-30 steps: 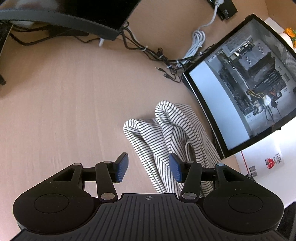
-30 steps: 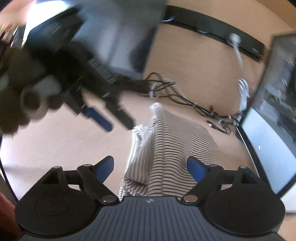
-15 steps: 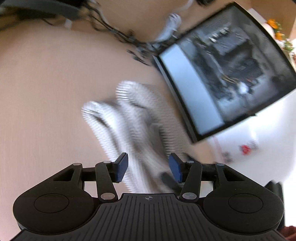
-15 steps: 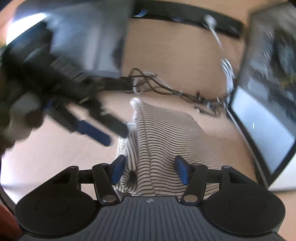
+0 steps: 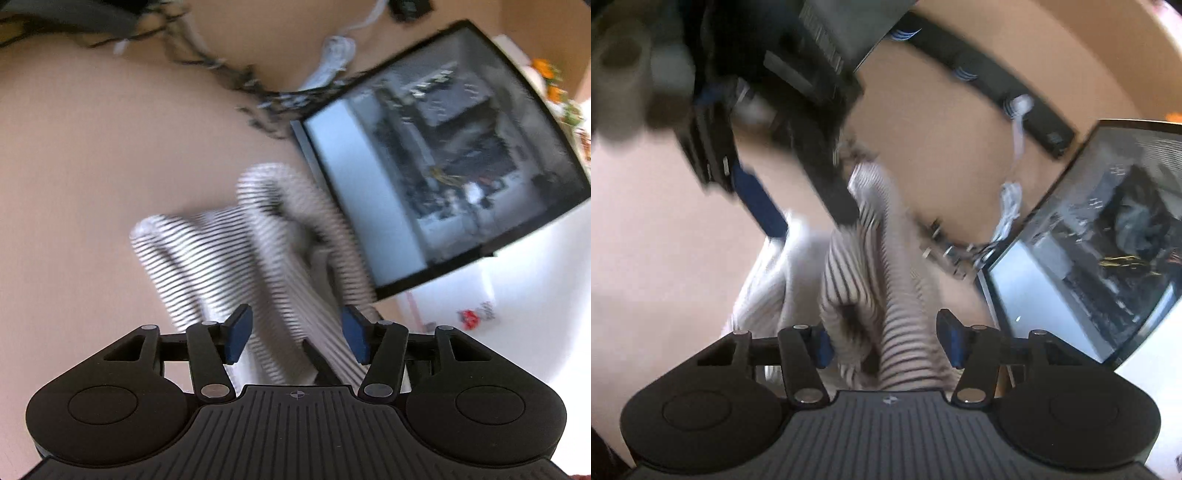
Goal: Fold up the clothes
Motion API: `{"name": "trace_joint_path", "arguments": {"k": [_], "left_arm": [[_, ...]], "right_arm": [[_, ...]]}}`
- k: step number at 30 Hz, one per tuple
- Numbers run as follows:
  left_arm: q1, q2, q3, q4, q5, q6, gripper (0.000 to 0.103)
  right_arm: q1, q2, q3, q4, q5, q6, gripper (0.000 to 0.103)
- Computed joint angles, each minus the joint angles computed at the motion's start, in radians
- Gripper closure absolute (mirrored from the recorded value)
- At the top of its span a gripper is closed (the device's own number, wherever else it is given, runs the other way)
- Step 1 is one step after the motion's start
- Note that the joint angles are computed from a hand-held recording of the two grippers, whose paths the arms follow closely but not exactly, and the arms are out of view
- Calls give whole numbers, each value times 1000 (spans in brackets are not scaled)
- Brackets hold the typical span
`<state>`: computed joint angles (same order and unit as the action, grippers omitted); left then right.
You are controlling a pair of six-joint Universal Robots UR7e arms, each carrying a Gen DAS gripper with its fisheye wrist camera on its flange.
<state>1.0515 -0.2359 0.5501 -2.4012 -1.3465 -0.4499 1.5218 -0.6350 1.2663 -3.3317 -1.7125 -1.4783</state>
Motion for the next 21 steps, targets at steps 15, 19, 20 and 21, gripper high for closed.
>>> {"name": "trace_joint_path", "arguments": {"k": [15, 19, 20, 21], "left_arm": [[8, 34, -17, 101, 9, 33, 77], [8, -38, 99, 26, 37, -6, 75], [7, -59, 131, 0, 53, -11, 75], [5, -76, 154, -32, 66, -14, 75]], "right_arm": [[28, -86, 50, 193, 15, -248, 78], [19, -72, 63, 163, -7, -315, 77], [17, -71, 78, 148, -3, -362, 76], [15, -69, 85, 143, -4, -392, 76]]}}
